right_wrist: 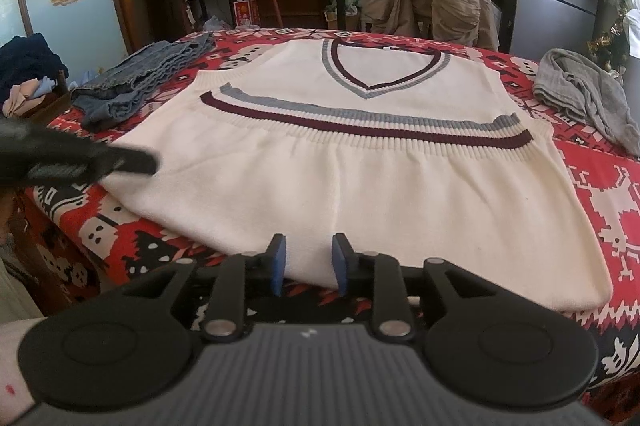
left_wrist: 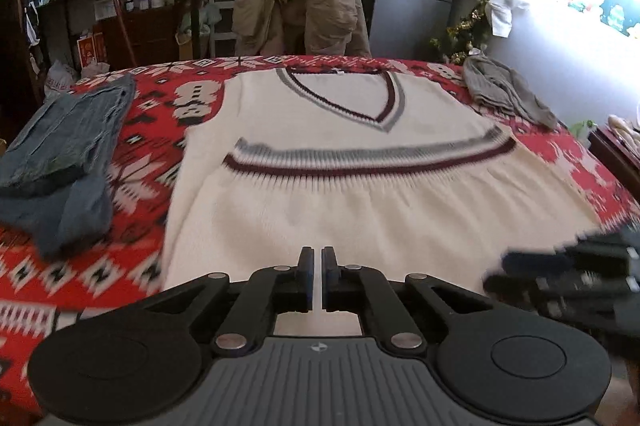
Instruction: Fold clothes
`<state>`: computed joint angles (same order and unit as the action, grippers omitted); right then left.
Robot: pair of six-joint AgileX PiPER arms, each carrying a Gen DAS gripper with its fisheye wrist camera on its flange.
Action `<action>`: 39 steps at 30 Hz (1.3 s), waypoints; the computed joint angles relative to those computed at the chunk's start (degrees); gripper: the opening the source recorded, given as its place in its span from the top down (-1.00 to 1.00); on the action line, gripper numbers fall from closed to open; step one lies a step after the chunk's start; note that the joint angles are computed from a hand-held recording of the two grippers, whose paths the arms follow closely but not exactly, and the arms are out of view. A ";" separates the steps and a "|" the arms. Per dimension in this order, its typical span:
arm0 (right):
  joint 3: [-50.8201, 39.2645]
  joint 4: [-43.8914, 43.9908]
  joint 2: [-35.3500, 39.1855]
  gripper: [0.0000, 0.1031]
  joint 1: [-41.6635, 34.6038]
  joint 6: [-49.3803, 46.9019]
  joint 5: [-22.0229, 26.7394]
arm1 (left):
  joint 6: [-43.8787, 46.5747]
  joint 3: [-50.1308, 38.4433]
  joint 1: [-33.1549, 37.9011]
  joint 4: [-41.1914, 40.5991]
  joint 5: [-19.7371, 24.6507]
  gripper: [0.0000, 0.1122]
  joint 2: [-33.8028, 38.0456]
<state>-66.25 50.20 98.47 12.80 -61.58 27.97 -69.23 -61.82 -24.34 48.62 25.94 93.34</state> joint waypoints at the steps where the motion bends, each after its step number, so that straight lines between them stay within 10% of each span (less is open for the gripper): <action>1: -0.06 0.00 0.03 0.45 -0.03 0.09 0.10 | 1.61 -1.27 0.47 -1.19 0.47 0.95 1.35; 18: -0.20 1.10 0.21 0.36 -0.15 -1.03 0.57 | -4.23 15.22 -1.96 4.37 10.25 0.83 -13.46; 30: -0.05 0.57 0.03 0.35 0.05 -0.64 0.39 | -5.16 9.75 3.43 5.28 1.14 0.85 -8.62; 39: -0.30 0.64 0.26 0.33 -0.07 -0.71 0.68 | -6.03 14.21 2.83 5.20 3.50 0.92 -11.71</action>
<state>-66.55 50.85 98.73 12.73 -62.29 28.66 -75.26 -47.61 -21.51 53.82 29.44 81.62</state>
